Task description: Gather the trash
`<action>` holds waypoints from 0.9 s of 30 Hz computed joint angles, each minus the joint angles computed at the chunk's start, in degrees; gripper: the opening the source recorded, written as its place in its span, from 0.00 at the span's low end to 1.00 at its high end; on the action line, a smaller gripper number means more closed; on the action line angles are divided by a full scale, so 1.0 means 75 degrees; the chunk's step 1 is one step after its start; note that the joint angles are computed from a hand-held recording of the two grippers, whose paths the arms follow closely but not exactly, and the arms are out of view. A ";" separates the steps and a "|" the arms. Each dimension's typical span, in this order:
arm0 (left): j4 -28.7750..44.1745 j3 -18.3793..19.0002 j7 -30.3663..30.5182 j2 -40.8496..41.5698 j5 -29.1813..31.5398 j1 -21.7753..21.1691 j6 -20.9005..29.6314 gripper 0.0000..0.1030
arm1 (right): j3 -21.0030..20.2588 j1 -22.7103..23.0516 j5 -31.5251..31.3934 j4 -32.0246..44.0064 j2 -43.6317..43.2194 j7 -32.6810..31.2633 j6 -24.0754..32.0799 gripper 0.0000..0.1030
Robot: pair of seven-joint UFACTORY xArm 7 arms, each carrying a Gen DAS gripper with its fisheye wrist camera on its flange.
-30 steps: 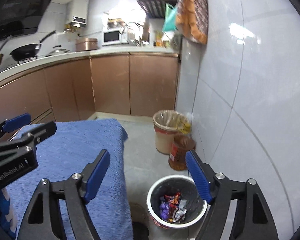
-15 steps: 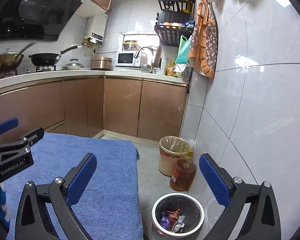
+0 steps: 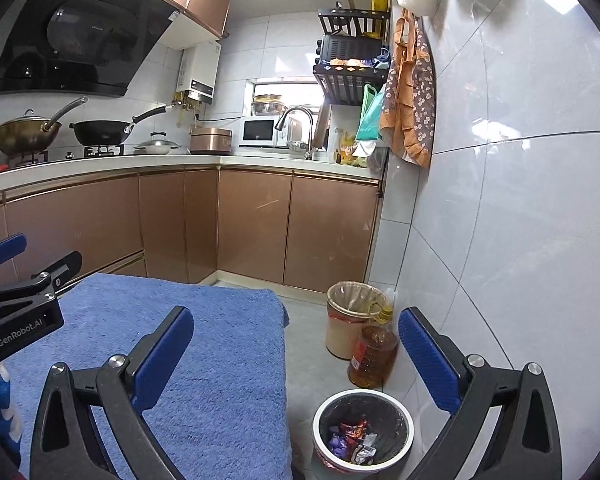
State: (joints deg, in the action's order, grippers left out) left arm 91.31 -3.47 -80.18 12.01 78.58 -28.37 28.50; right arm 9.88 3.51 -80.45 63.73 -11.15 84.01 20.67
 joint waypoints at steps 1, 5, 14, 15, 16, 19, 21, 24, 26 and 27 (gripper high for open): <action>-0.0011 0.0001 -0.0024 -0.0007 0.0003 -0.0001 -0.0008 0.86 | -0.0001 0.0002 0.0003 -0.0030 -0.0021 0.0016 -0.0004 1.00; -0.0185 -0.0020 -0.0286 -0.0132 0.0247 -0.0025 0.0100 0.86 | -0.0013 -0.0042 -0.0111 -0.0144 -0.0112 0.0206 -0.0087 1.00; -0.0380 -0.0170 -0.0431 -0.0278 0.0375 0.0102 0.0176 0.86 | -0.0016 -0.0124 -0.0219 -0.0306 -0.0217 0.0495 -0.0213 1.00; -0.0392 -0.0182 -0.0430 -0.0285 0.0377 0.0107 0.0189 0.86 | -0.0007 -0.0128 -0.0222 -0.0317 -0.0228 0.0511 -0.0210 1.00; -0.0422 -0.0194 -0.0424 -0.0303 0.0375 0.0113 0.0196 0.86 | -0.0039 -0.0157 -0.0252 -0.0333 -0.0240 0.0521 -0.0276 1.00; -0.0528 -0.0227 -0.0424 -0.0357 0.0387 0.0142 0.0166 0.86 | -0.0016 -0.0175 -0.0280 -0.0349 -0.0255 0.0564 -0.0279 1.00; -0.0544 -0.0256 -0.0386 -0.0345 0.0346 0.0151 0.0181 0.86 | -0.0006 -0.0176 -0.0260 -0.0361 -0.0265 0.0550 -0.0262 1.00; -0.0537 -0.0267 -0.0225 -0.0269 0.0140 0.0174 0.0203 0.86 | -0.0012 -0.0180 -0.0217 -0.0360 -0.0252 0.0511 -0.0265 1.00; -0.0562 -0.0243 -0.0113 -0.0206 -0.0025 0.0178 0.0214 0.86 | 0.0001 -0.0180 -0.0187 -0.0401 -0.0242 0.0514 -0.0237 1.00; -0.0574 -0.0229 -0.0041 -0.0168 -0.0130 0.0182 0.0219 0.86 | -0.0005 -0.0172 -0.0111 -0.0409 -0.0218 0.0453 -0.0227 1.00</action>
